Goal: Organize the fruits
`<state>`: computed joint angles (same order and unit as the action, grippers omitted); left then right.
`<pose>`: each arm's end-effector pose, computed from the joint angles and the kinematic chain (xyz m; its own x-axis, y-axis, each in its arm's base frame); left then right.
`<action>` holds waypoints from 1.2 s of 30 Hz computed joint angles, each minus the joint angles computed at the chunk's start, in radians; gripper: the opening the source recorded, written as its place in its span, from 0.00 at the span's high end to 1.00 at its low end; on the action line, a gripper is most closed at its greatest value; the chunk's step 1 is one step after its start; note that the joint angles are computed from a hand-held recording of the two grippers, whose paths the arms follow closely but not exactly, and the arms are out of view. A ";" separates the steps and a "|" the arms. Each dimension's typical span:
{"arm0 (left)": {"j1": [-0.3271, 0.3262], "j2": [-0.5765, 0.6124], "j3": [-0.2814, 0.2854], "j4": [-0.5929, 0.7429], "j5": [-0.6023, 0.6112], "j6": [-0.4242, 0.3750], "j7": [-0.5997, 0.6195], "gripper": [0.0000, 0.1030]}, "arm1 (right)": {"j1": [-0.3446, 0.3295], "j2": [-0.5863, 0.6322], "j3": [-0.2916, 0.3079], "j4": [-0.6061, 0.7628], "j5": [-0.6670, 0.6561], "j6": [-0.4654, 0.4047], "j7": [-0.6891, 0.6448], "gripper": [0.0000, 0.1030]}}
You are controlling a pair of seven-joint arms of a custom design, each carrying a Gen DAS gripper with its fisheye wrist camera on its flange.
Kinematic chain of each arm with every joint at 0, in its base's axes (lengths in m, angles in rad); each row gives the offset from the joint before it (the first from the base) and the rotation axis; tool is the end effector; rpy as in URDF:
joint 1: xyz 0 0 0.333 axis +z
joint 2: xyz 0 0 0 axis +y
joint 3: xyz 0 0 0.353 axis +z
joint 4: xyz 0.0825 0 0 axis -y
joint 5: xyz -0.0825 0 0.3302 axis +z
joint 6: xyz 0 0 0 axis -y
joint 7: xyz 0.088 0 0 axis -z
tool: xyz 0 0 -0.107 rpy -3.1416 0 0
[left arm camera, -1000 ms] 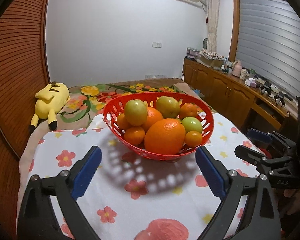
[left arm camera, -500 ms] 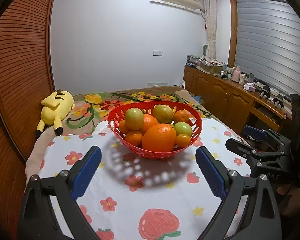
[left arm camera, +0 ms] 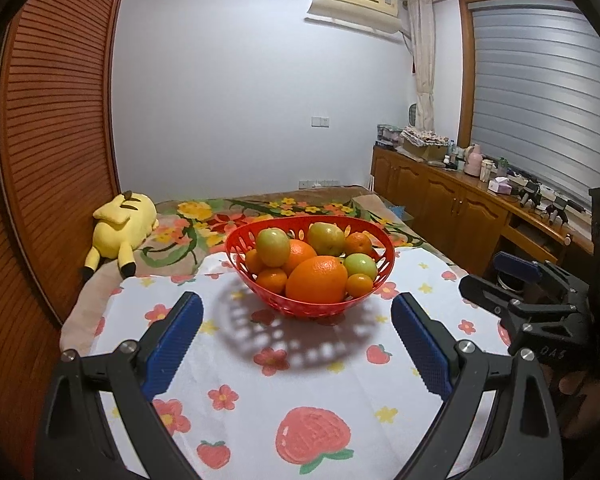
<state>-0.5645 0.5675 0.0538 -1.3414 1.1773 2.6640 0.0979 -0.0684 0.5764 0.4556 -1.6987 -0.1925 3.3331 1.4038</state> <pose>0.6175 -0.3899 0.5198 0.0217 -0.9981 0.0584 -0.4474 -0.0619 -0.8922 0.6650 0.2028 0.4896 0.4878 -0.8707 0.0624 -0.3476 -0.2593 -0.9011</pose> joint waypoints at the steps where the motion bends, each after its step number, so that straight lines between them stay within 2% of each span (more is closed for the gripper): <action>1: -0.010 -0.010 0.007 -0.011 0.014 -0.006 -0.015 0.07 | -0.012 -0.006 0.013 -0.013 -0.001 0.012 0.002 0.12; 4: -0.027 -0.040 0.013 -0.047 0.067 -0.026 -0.068 0.07 | -0.029 -0.022 0.024 -0.046 -0.017 0.049 0.019 0.12; 14: -0.004 -0.109 -0.062 -0.145 0.194 -0.087 -0.182 0.07 | -0.003 -0.096 -0.057 -0.168 -0.110 0.172 0.146 0.12; 23: 0.018 -0.121 -0.102 -0.186 0.214 -0.099 -0.211 0.07 | 0.029 -0.113 -0.128 -0.185 -0.202 0.193 0.255 0.12; 36: 0.026 -0.123 -0.113 -0.192 0.221 -0.101 -0.225 0.07 | 0.054 -0.117 -0.173 -0.182 -0.258 0.199 0.321 0.12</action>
